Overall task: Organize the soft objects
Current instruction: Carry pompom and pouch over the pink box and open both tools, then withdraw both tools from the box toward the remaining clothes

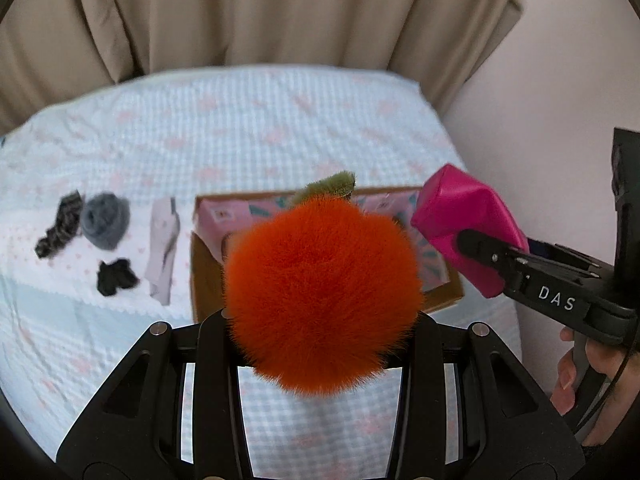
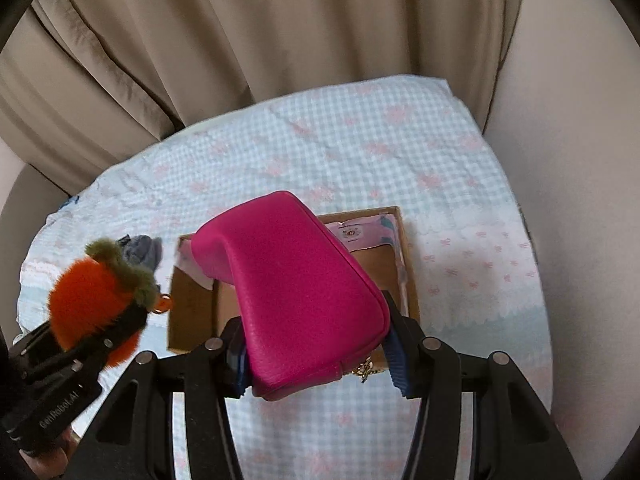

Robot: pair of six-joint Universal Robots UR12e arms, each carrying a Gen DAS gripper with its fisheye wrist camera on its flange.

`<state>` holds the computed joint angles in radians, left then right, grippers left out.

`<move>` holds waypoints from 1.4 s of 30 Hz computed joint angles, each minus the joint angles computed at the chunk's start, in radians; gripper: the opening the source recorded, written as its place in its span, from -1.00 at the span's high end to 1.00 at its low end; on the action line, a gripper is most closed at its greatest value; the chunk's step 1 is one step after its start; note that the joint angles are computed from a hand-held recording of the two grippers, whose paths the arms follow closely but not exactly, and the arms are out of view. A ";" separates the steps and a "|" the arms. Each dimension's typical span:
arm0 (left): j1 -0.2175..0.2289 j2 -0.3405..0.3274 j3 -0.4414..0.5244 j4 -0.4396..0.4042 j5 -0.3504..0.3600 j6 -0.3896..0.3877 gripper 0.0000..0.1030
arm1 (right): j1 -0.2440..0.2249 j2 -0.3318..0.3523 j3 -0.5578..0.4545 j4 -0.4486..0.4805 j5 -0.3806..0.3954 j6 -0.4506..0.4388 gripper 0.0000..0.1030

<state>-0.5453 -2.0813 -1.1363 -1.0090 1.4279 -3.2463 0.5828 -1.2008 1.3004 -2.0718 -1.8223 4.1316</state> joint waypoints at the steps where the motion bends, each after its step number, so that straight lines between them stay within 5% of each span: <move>1: 0.000 -0.012 0.010 -0.015 0.004 0.000 0.33 | -0.011 0.006 0.010 -0.015 0.022 0.000 0.05; 12: 0.004 -0.131 0.092 -0.232 0.041 -0.032 0.33 | -0.059 0.048 0.079 -0.073 0.156 0.049 0.03; 17: 0.000 -0.141 0.103 -0.243 0.034 -0.013 0.28 | -0.068 0.059 0.081 -0.065 0.169 0.063 0.01; 18: -0.004 -0.141 0.105 -0.234 0.046 -0.004 -0.01 | -0.070 0.059 0.083 -0.072 0.174 0.063 -0.09; 19: -0.010 -0.141 0.108 -0.231 0.069 0.007 -0.68 | -0.071 0.058 0.090 -0.092 0.176 0.057 -0.21; 20: -0.015 -0.139 0.107 -0.226 0.097 0.011 -0.99 | -0.070 0.055 0.098 -0.118 0.169 0.046 -0.68; 21: -0.018 -0.134 0.100 -0.214 0.110 0.013 -0.99 | -0.067 0.055 0.103 -0.143 0.150 0.031 -1.00; 25: -0.017 -0.133 0.110 -0.249 0.098 0.006 -0.99 | -0.059 0.046 0.128 -0.232 0.120 -0.001 -1.00; 42: -0.012 -0.022 0.029 -0.148 0.080 0.001 -0.99 | -0.010 0.015 0.038 -0.108 -0.003 -0.041 -1.00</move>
<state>-0.5575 -2.1034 -1.1073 -1.1566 1.5079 -3.2456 0.5732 -1.1860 1.3380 -2.1794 -1.8254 4.0905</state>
